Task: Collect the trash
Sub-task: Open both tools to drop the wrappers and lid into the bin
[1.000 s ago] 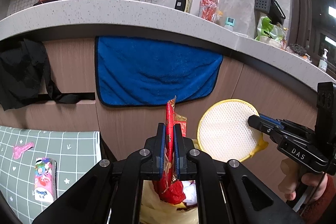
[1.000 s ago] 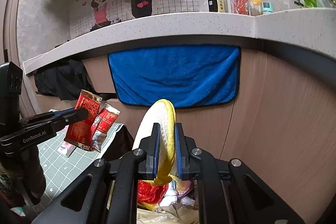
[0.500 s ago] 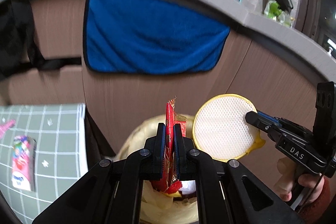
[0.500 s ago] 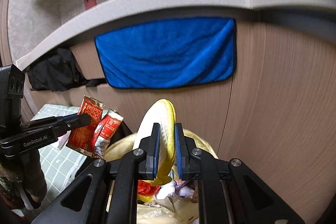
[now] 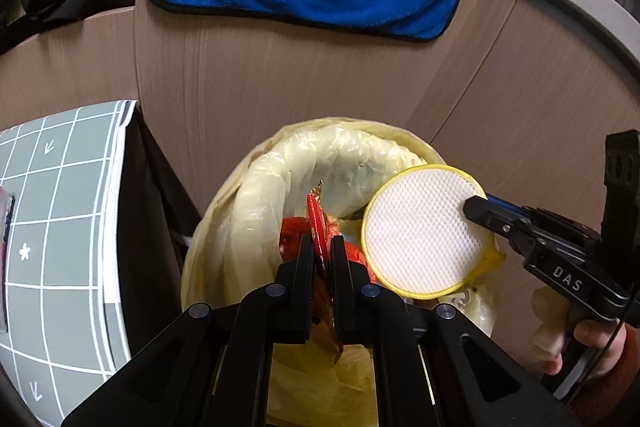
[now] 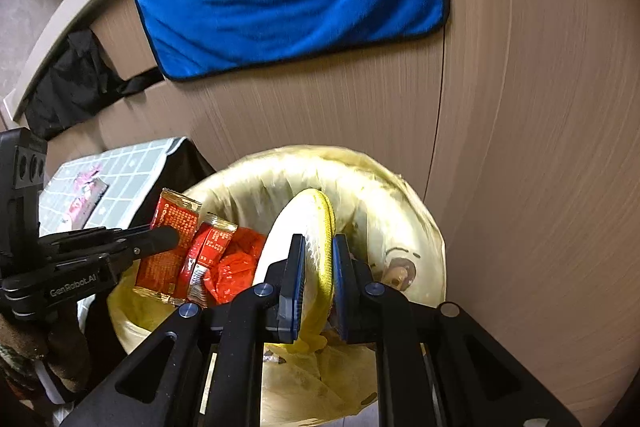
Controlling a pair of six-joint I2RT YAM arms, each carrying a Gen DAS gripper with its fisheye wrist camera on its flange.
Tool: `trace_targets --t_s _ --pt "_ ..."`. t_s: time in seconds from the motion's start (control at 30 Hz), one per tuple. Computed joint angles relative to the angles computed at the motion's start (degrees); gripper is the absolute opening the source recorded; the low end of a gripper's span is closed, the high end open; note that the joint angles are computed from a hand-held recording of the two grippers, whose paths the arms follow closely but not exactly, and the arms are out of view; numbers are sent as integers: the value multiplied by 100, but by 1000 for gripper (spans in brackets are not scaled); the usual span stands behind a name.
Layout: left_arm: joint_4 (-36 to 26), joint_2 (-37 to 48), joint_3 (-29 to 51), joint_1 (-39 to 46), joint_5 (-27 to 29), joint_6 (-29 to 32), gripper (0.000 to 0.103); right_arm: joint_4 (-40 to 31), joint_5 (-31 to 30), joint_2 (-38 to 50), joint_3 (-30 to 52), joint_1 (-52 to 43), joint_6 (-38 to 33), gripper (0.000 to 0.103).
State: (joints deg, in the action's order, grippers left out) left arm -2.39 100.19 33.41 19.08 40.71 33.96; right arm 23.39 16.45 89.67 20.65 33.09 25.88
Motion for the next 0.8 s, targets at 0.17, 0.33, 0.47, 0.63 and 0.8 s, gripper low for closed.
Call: trace_targets --t_s 0.17,0.33,0.47,0.63,0.8 --pt "43 83 -4 -53 -58 36 8 89 -51 267 65 -89 26 12" --pt "-320 216 224 -12 32 131 12 169 -180 389 41 -140 105 16" --pt "-999 285 586 164 357 236 42 205 -344 195 -113 -167 221 32" --pt "-1834 130 978 549 675 476 59 98 -93 -381 -287 89 371 42" --pt "-2345 -93 1349 1247 970 713 61 -336 434 -1166 -327 556 527 46"
